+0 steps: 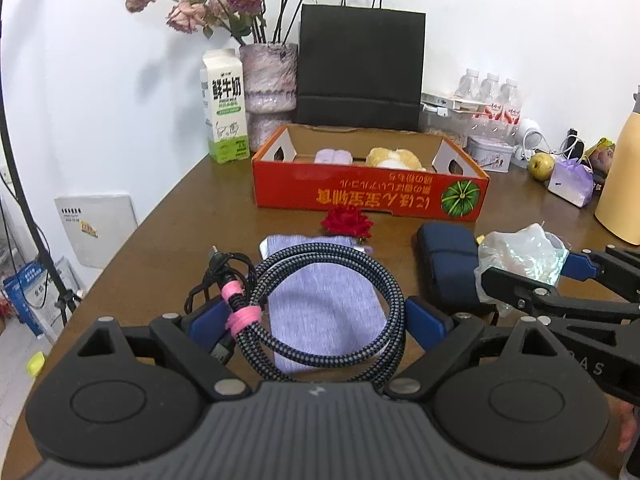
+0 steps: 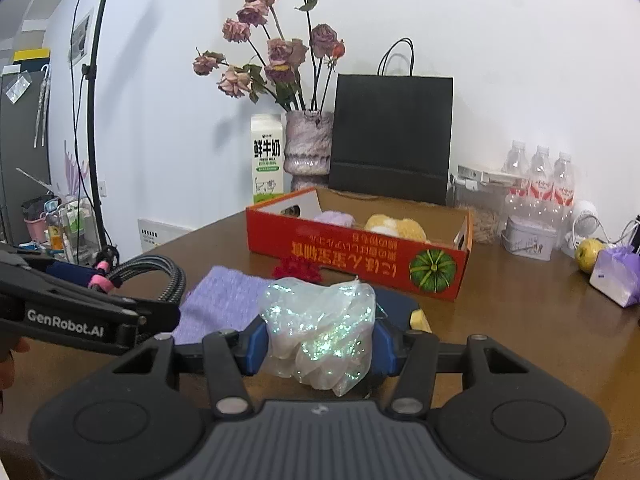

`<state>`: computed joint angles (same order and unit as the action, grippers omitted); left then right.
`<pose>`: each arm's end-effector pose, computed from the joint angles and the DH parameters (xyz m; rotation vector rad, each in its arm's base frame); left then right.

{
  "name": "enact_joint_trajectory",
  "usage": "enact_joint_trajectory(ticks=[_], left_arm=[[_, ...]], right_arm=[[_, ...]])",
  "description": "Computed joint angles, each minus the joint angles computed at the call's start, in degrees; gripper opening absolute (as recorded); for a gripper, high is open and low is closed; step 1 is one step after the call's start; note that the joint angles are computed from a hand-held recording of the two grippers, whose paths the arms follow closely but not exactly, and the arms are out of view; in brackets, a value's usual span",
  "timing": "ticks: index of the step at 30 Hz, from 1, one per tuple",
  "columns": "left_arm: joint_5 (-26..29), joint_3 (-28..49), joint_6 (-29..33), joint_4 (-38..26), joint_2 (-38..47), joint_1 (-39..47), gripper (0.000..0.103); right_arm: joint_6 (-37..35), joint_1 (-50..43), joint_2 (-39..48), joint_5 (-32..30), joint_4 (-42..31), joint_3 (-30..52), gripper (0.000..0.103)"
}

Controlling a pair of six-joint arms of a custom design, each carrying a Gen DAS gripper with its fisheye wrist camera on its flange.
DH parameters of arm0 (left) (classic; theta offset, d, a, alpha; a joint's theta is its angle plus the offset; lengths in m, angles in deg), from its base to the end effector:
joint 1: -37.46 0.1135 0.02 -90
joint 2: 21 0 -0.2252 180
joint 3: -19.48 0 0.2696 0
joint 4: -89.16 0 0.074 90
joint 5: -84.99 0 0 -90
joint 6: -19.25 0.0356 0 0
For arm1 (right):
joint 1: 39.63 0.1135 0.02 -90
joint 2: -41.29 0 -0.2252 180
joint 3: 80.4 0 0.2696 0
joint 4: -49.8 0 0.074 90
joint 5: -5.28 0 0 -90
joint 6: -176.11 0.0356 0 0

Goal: Organize objects
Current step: 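Lift the cable and bag with both tools and carry them over the box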

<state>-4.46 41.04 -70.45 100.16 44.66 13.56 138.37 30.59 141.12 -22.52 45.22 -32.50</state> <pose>0.1942 -0.0864 0.0712 0.4580 2.1098 -0.2494 0.1226 0.2478 0.0476 0.0450 1.9701 -0.0514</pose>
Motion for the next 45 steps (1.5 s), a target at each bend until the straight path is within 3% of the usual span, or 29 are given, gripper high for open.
enact_joint_trajectory(ticks=[22, 45], left_arm=[[0.7, 17.4, -0.2, 1.6, 15.2, 0.0, 0.094], [2.7, 40.8, -2.9, 1.4, 37.1, 0.3, 0.094]], right_arm=[[-19.8, -12.6, -3.5, -5.5, 16.2, -1.7, 0.052], [-32.0, -28.8, 0.9, -16.5, 26.4, 3.2, 0.052]])
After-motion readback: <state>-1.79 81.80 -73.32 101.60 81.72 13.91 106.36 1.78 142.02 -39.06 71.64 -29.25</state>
